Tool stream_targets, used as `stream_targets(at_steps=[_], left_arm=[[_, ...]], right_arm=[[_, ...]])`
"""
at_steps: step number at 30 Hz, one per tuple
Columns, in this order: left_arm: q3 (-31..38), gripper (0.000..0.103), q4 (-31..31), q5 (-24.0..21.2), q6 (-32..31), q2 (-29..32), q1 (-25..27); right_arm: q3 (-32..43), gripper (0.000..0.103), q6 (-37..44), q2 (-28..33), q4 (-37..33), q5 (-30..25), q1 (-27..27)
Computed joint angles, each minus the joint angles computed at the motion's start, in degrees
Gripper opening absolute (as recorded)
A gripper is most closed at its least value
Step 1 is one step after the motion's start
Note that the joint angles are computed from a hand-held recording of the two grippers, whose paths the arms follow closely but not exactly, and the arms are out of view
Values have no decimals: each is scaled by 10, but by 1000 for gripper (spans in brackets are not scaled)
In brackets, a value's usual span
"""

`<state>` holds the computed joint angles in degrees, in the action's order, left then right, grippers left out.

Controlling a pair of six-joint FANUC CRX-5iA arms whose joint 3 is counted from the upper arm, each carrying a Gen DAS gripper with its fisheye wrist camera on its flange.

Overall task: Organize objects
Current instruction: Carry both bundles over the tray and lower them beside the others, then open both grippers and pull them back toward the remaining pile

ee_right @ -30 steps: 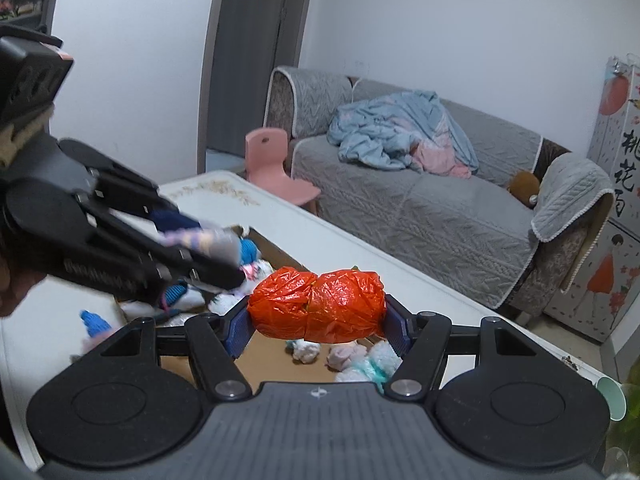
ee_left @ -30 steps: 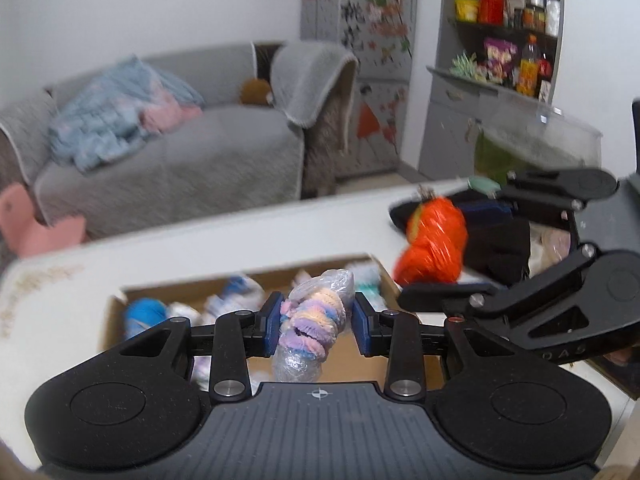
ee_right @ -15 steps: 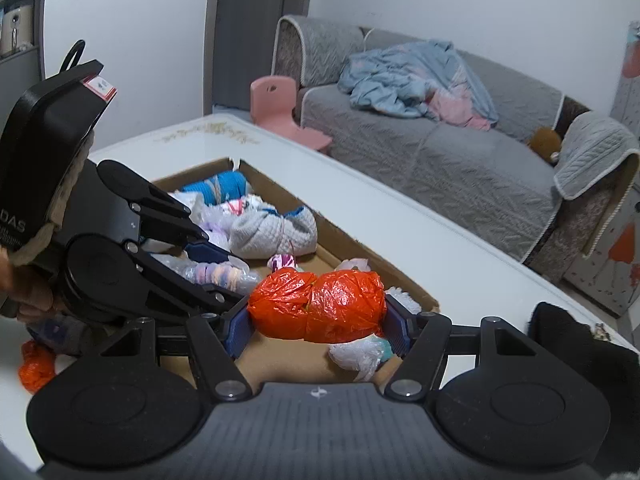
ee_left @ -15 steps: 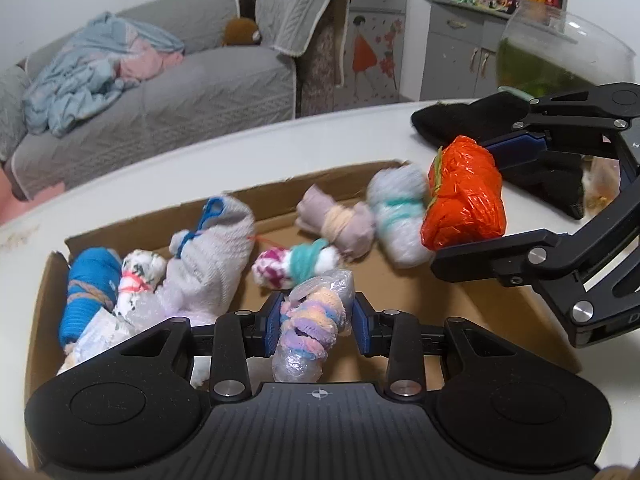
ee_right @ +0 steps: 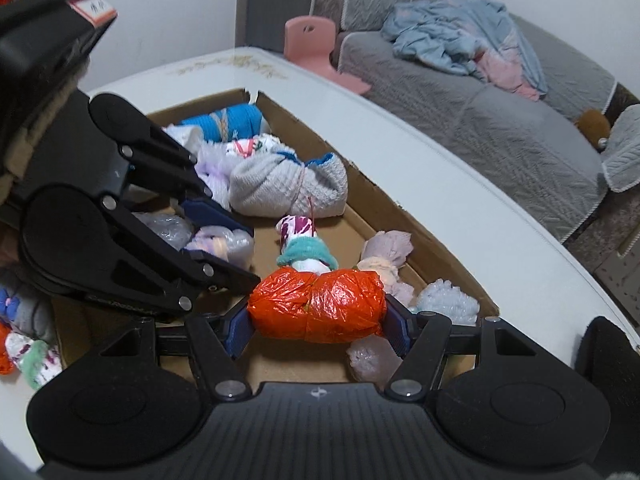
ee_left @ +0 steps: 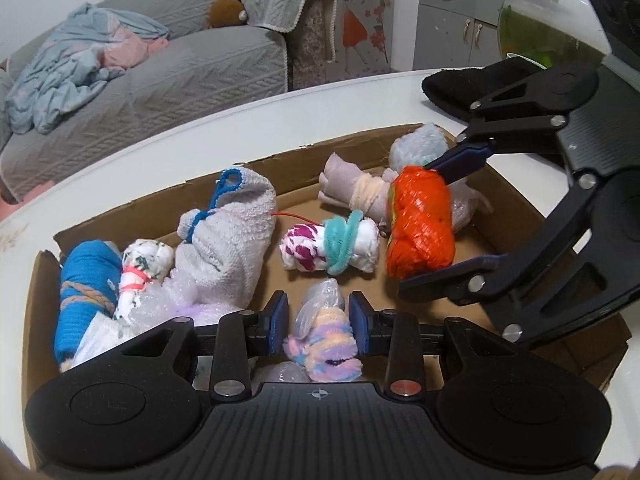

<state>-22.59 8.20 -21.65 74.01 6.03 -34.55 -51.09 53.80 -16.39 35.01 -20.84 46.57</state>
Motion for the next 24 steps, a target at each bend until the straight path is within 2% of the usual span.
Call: stream_targets(at_steps=[3,15,24], left_arm=[[-5,42,19,4,-16,1,2],[1,44,-3,-3,17,-1,1],[-5,54,14,-1,7,-8,4]], right_arm=[[9,63,14,11,-4,-11,5],[26,66,32,21,-15,-38,11],[23,72,26,11,-3,-41,11]])
